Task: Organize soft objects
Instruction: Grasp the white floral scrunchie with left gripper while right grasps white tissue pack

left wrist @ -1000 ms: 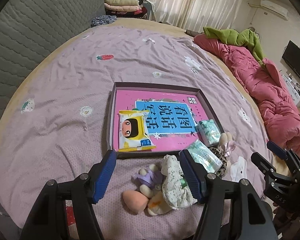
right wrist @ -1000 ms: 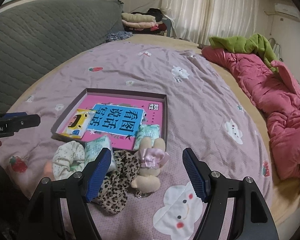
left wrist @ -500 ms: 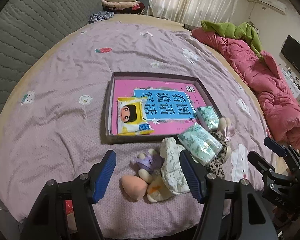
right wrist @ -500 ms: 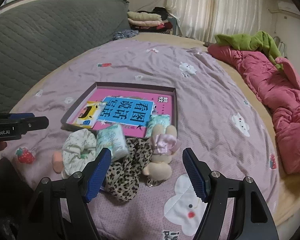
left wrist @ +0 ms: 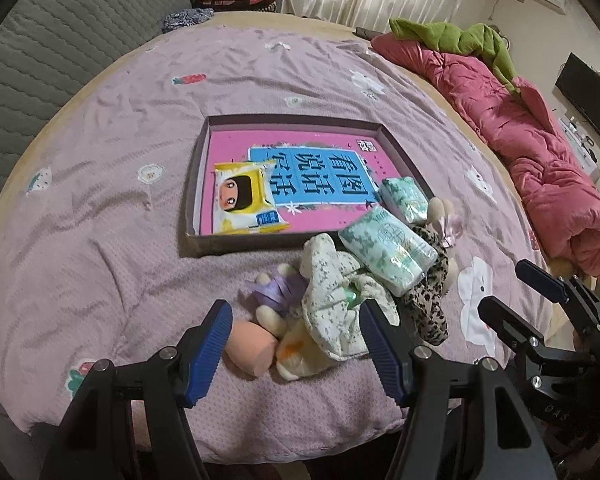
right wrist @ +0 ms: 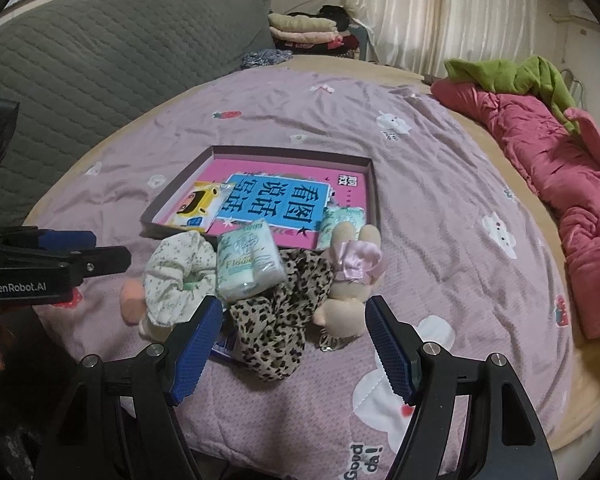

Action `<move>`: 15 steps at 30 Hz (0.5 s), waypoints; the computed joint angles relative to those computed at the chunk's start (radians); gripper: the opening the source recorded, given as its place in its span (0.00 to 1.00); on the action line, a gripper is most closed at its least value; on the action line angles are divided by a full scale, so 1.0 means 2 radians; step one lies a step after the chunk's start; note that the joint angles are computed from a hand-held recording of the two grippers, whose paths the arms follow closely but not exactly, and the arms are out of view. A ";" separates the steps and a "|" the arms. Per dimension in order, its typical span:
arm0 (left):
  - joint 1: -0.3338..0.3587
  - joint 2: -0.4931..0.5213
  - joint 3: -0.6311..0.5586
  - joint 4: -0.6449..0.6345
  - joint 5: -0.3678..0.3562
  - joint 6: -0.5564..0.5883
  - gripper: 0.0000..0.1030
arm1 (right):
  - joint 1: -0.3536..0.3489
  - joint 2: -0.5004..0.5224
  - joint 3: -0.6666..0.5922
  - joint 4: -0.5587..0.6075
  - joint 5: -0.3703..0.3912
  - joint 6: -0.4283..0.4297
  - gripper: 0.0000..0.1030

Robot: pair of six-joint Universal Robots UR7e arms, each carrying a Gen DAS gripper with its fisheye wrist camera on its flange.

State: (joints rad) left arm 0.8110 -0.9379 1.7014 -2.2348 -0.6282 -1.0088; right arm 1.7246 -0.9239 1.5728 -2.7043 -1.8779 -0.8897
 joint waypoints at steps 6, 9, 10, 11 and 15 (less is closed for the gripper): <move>0.005 0.005 -0.001 -0.009 -0.012 0.006 0.64 | 0.000 0.004 -0.002 0.006 0.001 0.002 0.73; 0.009 0.008 -0.003 -0.010 -0.018 0.009 0.64 | -0.001 0.008 -0.004 0.008 -0.002 0.000 0.73; 0.010 0.009 -0.003 -0.010 -0.019 0.009 0.64 | -0.001 0.009 -0.004 0.009 -0.002 -0.001 0.73; 0.011 0.011 -0.005 -0.009 -0.020 0.009 0.64 | -0.002 0.010 -0.005 0.009 -0.002 -0.002 0.73; 0.017 0.016 -0.010 -0.010 -0.026 0.014 0.64 | -0.002 0.015 -0.007 0.010 -0.003 -0.003 0.73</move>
